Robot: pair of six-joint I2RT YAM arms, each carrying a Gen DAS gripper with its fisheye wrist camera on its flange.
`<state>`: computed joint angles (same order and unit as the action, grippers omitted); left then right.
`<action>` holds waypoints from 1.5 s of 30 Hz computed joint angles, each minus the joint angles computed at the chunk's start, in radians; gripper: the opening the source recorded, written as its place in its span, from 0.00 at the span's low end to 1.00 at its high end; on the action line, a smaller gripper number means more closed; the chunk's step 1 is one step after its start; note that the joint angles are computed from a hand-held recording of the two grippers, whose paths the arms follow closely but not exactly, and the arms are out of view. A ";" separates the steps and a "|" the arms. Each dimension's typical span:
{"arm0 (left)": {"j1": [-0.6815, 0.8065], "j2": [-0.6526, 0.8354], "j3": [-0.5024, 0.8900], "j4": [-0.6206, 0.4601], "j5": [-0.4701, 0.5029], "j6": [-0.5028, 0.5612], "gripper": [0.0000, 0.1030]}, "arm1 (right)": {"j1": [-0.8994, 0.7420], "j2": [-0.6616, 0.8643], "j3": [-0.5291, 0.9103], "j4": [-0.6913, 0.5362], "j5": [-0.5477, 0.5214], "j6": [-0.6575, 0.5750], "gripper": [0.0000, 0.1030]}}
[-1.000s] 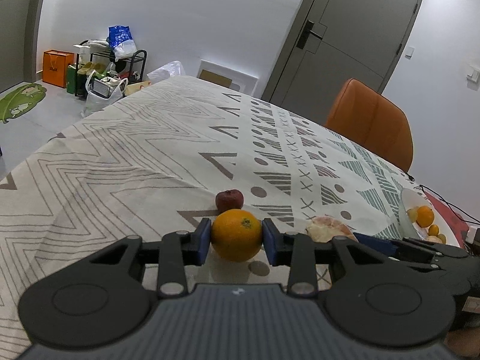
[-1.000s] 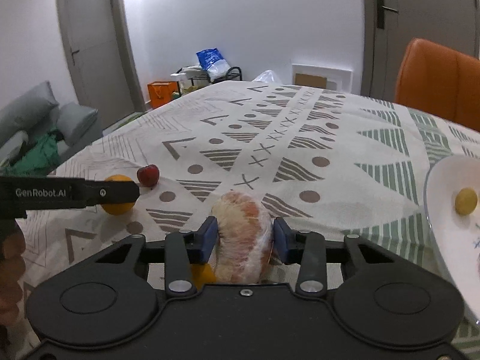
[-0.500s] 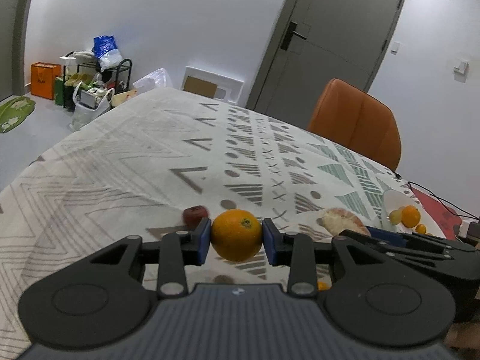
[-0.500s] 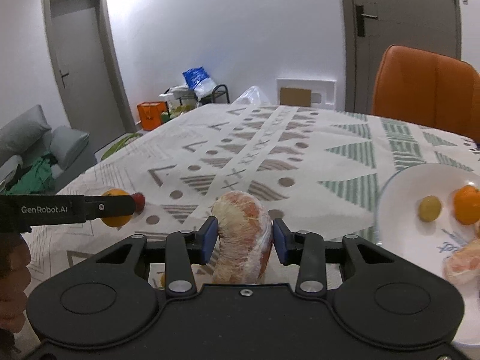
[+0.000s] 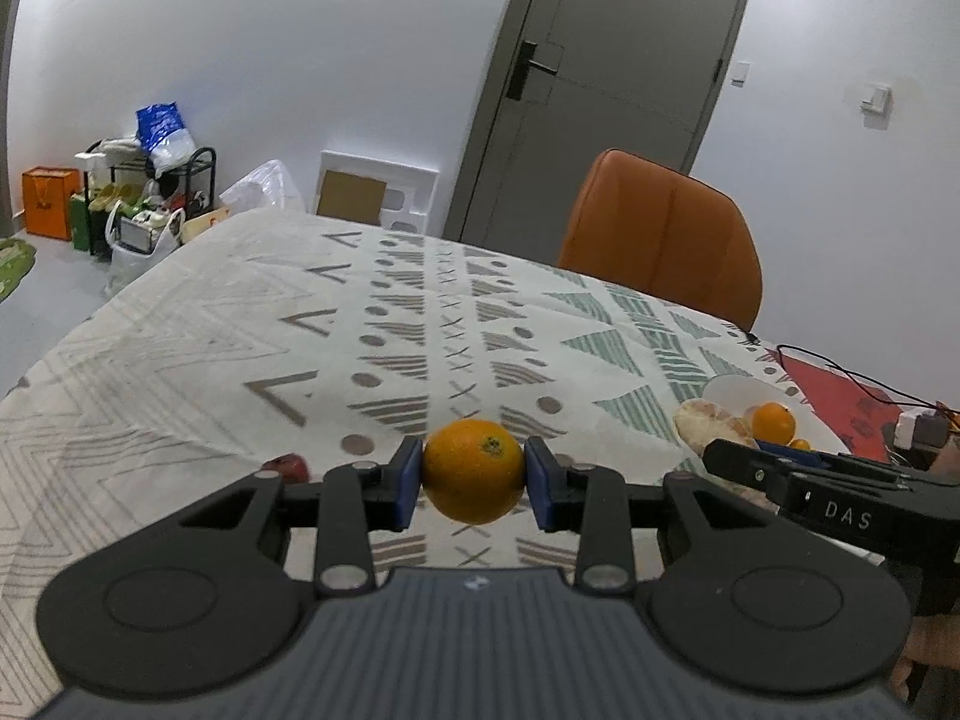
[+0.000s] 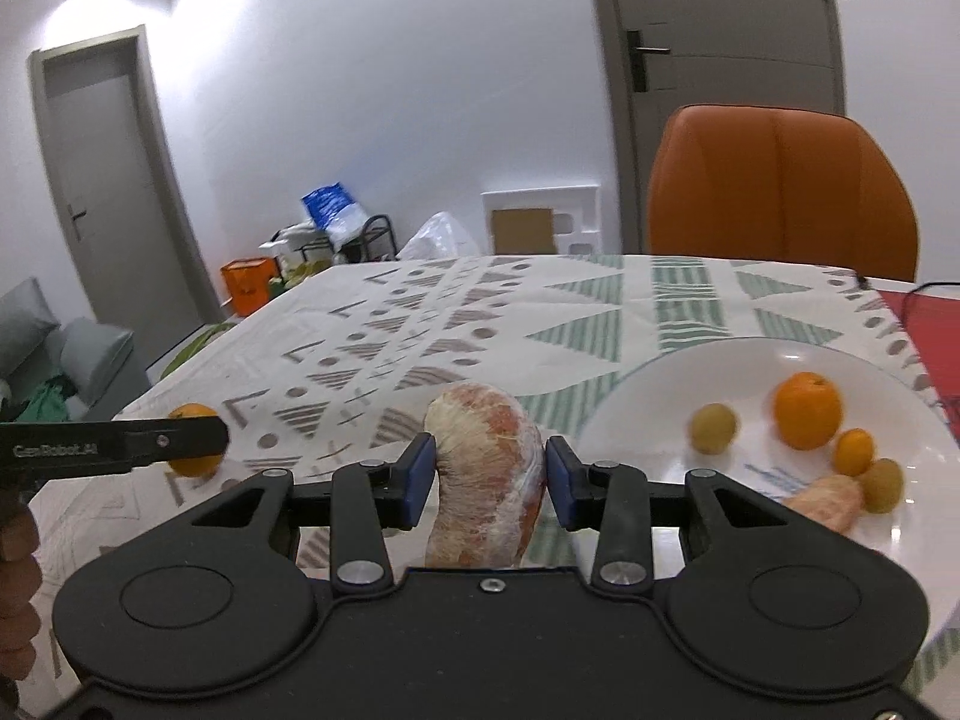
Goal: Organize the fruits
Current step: 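Carry the orange and pomelo piece over the white plate with both tools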
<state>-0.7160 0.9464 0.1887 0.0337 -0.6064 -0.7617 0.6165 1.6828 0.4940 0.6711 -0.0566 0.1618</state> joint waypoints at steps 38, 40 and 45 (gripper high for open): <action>-0.086 0.544 0.331 0.250 0.002 0.090 0.34 | -0.354 -0.007 -0.114 0.154 -0.138 0.002 0.52; -0.090 0.565 0.349 0.258 0.009 0.098 0.34 | -0.365 -0.019 -0.129 0.146 -0.148 0.003 0.52; -0.104 0.613 0.392 0.276 0.024 0.114 0.34 | -0.375 -0.045 -0.164 0.156 -0.162 -0.002 0.52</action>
<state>-0.8201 1.5597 0.5802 0.3097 -0.5828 -0.6477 0.2412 1.6377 0.3304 0.8268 -0.2184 0.1600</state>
